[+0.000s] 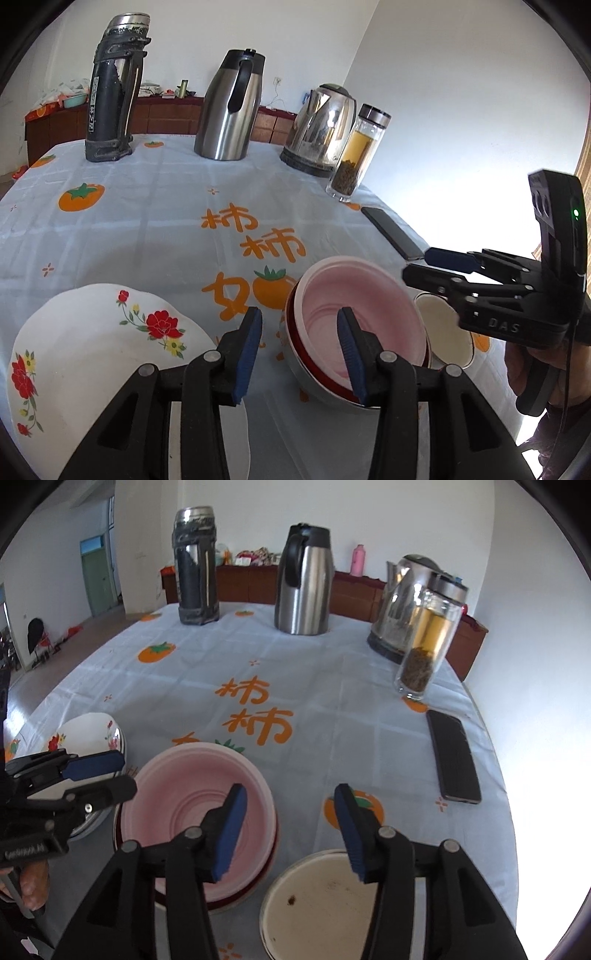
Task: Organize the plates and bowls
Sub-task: 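Move the left gripper to the white enamel bowl rim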
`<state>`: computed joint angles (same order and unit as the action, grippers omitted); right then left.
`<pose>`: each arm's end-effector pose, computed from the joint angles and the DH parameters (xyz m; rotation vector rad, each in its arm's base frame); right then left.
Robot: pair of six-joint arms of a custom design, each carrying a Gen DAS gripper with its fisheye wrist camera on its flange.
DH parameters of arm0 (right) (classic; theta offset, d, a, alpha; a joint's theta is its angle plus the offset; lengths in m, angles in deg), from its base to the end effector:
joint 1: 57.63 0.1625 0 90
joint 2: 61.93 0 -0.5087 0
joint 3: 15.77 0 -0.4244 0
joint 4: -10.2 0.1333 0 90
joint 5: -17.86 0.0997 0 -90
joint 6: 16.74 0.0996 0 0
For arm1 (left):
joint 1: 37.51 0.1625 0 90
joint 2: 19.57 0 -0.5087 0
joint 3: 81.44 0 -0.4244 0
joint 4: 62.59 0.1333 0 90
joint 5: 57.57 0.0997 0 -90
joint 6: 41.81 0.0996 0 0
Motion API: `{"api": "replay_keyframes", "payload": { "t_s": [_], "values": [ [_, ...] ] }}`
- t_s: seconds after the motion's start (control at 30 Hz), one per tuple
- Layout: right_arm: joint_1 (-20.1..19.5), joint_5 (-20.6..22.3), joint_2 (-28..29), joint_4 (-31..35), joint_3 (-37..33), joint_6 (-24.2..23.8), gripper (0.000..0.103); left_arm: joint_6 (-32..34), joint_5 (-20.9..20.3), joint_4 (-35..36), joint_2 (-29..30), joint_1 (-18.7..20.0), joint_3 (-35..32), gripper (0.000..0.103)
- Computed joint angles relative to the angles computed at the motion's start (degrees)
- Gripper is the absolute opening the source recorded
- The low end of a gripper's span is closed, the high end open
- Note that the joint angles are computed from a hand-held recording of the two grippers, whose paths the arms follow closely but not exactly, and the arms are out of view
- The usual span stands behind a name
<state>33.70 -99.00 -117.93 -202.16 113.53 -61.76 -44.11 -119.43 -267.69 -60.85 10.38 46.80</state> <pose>0.1008 -0.5367 0.1948 0.6736 -2.2092 0.7686 -0.2244 -0.5171 0.0439 0.7696 2.6301 -0.8937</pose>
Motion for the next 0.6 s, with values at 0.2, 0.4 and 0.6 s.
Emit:
{"api": "replay_keyframes", "payload": {
  "t_s": [0.2,0.4,0.6],
  "values": [
    [-2.5,2.1,-3.4,-6.2,4.9,0.8,0.05,2.7,1.1,-4.6,1.1,-1.3,0.8,0.045],
    [-7.5,3.6,-6.2,-9.3,8.3,2.9,0.044,5.4,2.2,-7.8,2.3,-3.1,1.2,0.045],
    [-12.0,4.7,-8.1,-6.4,9.2,4.5,0.027,6.7,2.5,-6.1,3.5,-5.6,1.0,0.045]
  ]
}}
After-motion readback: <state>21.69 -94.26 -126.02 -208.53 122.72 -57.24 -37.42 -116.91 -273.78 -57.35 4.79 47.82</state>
